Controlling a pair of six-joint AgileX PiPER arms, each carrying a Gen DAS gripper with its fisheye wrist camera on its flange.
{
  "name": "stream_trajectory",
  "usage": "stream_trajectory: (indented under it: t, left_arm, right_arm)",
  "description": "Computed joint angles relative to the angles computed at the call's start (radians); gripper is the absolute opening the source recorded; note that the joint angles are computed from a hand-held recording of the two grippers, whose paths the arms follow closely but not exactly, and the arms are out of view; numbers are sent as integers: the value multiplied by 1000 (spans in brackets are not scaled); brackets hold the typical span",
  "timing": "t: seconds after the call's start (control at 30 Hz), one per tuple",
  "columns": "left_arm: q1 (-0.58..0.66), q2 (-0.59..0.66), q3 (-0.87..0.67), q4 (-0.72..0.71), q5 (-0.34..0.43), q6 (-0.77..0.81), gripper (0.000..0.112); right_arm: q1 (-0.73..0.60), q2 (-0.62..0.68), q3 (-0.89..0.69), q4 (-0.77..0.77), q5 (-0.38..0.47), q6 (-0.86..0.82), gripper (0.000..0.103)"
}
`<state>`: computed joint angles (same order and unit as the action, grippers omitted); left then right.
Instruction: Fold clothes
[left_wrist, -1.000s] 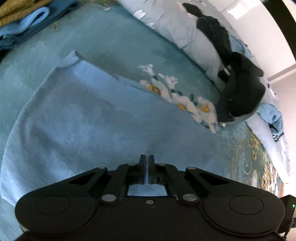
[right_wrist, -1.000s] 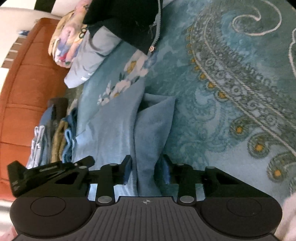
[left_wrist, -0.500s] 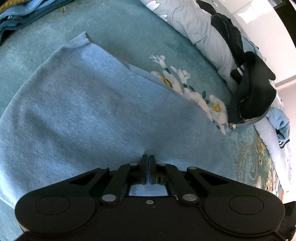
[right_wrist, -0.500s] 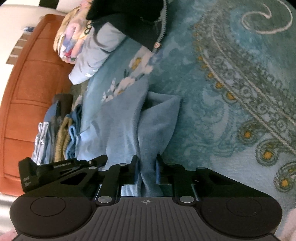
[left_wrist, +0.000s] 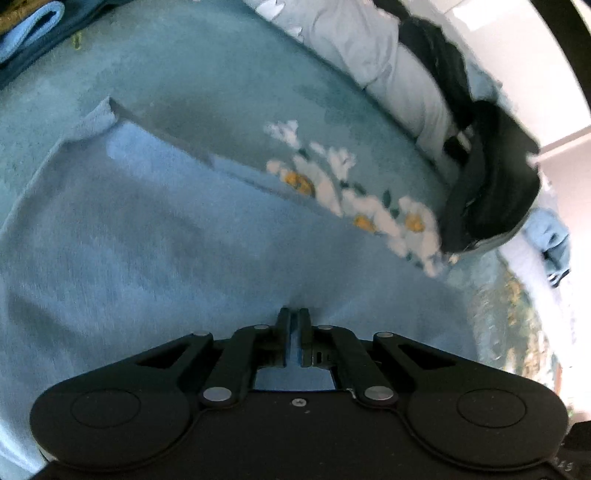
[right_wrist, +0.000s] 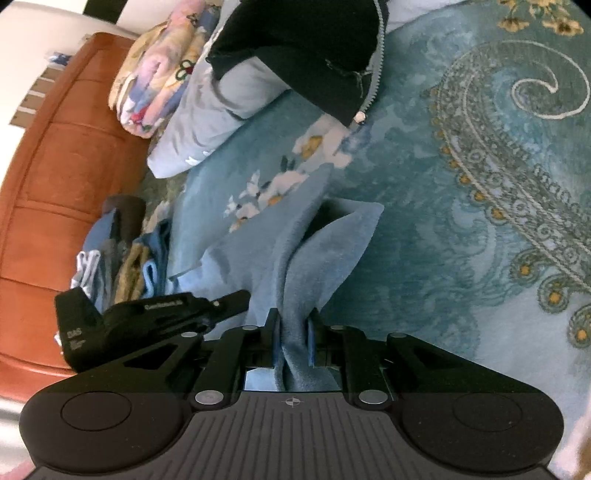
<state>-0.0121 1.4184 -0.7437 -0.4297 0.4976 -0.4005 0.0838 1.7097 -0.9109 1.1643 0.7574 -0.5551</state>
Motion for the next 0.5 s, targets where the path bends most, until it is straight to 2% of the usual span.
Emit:
stream_trajectory:
  t: [0.1, 0.17, 0.23, 0.37, 0.5]
  left_arm:
    - [72, 37, 13, -159, 2, 207, 2]
    - [157, 39, 18, -329, 51, 381, 1]
    - [239, -14, 47, -429, 95, 512, 1]
    - [469, -124, 103, -504, 293, 685, 2]
    - [722, -229, 149, -454, 488, 766, 2]
  right_arm:
    - [41, -26, -7, -40, -39, 78, 11]
    - [77, -48, -14, -80, -71, 159, 11]
    - [119, -71, -32, -139, -95, 247, 11]
    - [223, -89, -121, -302, -114, 451, 11]
    - [330, -36, -266, -431, -96, 628, 11]
